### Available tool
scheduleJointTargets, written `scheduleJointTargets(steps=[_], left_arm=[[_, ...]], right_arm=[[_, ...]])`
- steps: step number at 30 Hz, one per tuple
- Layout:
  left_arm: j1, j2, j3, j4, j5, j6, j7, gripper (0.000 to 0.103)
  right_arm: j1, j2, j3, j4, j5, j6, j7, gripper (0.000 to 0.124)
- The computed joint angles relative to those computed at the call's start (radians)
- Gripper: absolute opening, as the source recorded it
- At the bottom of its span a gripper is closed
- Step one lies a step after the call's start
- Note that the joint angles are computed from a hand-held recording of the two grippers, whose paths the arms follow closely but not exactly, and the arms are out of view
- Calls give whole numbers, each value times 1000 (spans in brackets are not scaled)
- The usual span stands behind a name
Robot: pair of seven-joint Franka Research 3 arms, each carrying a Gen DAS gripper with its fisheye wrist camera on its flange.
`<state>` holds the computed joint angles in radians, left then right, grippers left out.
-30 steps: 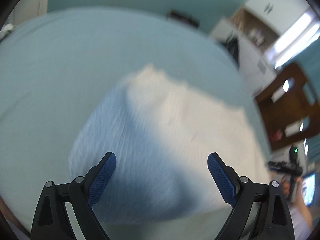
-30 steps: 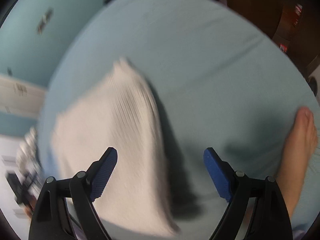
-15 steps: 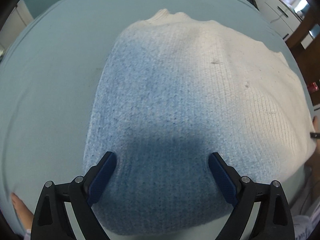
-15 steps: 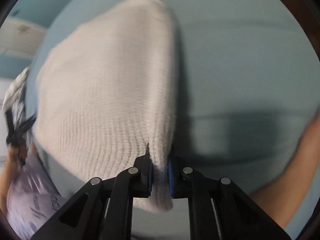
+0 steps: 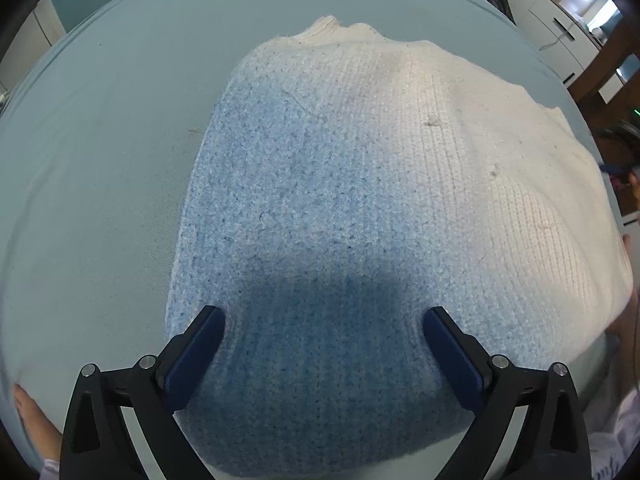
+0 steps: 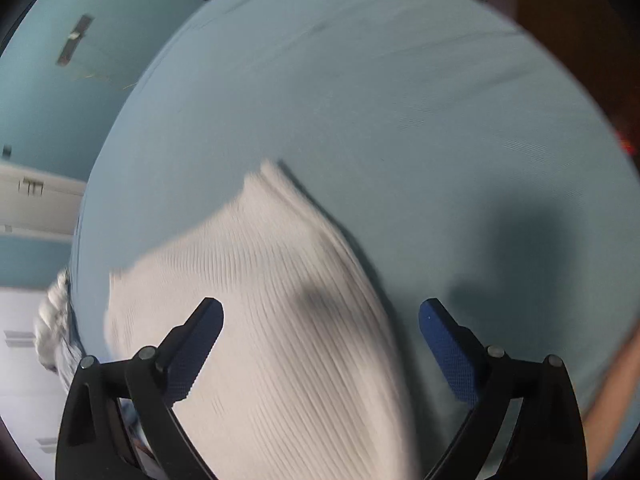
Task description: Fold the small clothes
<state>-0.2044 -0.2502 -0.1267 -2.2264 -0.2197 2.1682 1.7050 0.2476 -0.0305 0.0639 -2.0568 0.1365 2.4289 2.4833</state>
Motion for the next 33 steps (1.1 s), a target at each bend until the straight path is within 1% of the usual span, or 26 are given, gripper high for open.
scheduleJointTargets(steps=[3, 4, 5, 6, 7, 8, 9, 10, 11, 12, 13, 14, 15, 17, 19, 21, 22, 23, 24, 25, 26, 27, 28, 29, 31, 33], left_arm=[[3, 29, 1, 31, -5, -9, 0, 103], [5, 31, 2, 34, -8, -12, 5, 103], [6, 31, 2, 44, -9, -22, 5, 103], [8, 31, 3, 44, -14, -22, 12, 103], [11, 31, 6, 45, -17, -24, 19, 103], [14, 30, 8, 42, -21, -22, 24, 103], [16, 30, 9, 40, -26, -21, 26, 103], [18, 35, 9, 40, -28, -17, 26, 103], [21, 42, 8, 45, -28, -14, 23, 103], [23, 41, 7, 45, -25, -13, 21, 103], [25, 40, 5, 46, -21, -11, 20, 103], [27, 40, 4, 44, -17, -5, 18, 103], [28, 45, 4, 47, -15, -3, 17, 103], [29, 41, 4, 43, -20, -6, 13, 103], [32, 46, 5, 48, -18, -12, 12, 103], [35, 48, 4, 53, -8, -20, 8, 103], [36, 48, 2, 55, -2, -22, 6, 103], [37, 48, -1, 61, 13, -28, 2, 103], [40, 47, -5, 75, 38, -42, -10, 103], [41, 51, -8, 98, 54, -58, -20, 103], [41, 52, -8, 117, 61, -70, -22, 103], [45, 50, -2, 141, 58, -70, -20, 103], [50, 43, 6, 155, 46, -52, -20, 103], [61, 30, 20, 166, 26, -13, -34, 103], [81, 16, 31, 173, 23, 32, -81, 103], [102, 26, 37, 209, 51, 12, -130, 103]], right_arm=[[15, 182, -15, 235, -175, -188, 25, 94], [29, 230, -20, 298, -216, -234, 14, 91], [39, 272, -20, 344, -220, -252, -20, 85], [50, 300, -21, 378, -218, -268, -46, 72], [84, 328, -33, 425, -285, -316, -28, 53], [117, 337, -40, 441, -357, -314, -38, 38], [138, 355, -41, 474, -392, -341, -70, 16], [170, 381, -48, 532, -448, -408, -79, 7], [189, 388, -58, 557, -474, -437, -61, 7], [209, 384, -76, 572, -513, -443, -11, 7], [222, 351, -88, 551, -549, -420, 55, 6], [230, 317, -101, 525, -599, -372, 129, 6], [233, 308, -104, 529, -641, -368, 168, 6], [230, 364, -97, 628, -668, -434, 159, 6], [238, 449, -97, 749, -665, -540, 94, 6], [253, 542, -89, 860, -607, -658, 32, 8], [243, 551, -87, 863, -555, -689, 20, 13], [246, 541, -96, 842, -550, -670, 29, 18], [256, 525, -107, 820, -563, -647, 54, 40], [262, 502, -116, 803, -568, -648, 80, 68], [275, 486, -125, 813, -580, -694, 115, 74], [288, 457, -128, 797, -605, -710, 147, 74], [299, 408, -126, 758, -630, -696, 188, 74], [303, 346, -112, 705, -639, -660, 228, 75], [284, 263, -63, 634, -588, -588, 225, 82], [271, 223, -6, 599, -477, -529, 173, 83]])
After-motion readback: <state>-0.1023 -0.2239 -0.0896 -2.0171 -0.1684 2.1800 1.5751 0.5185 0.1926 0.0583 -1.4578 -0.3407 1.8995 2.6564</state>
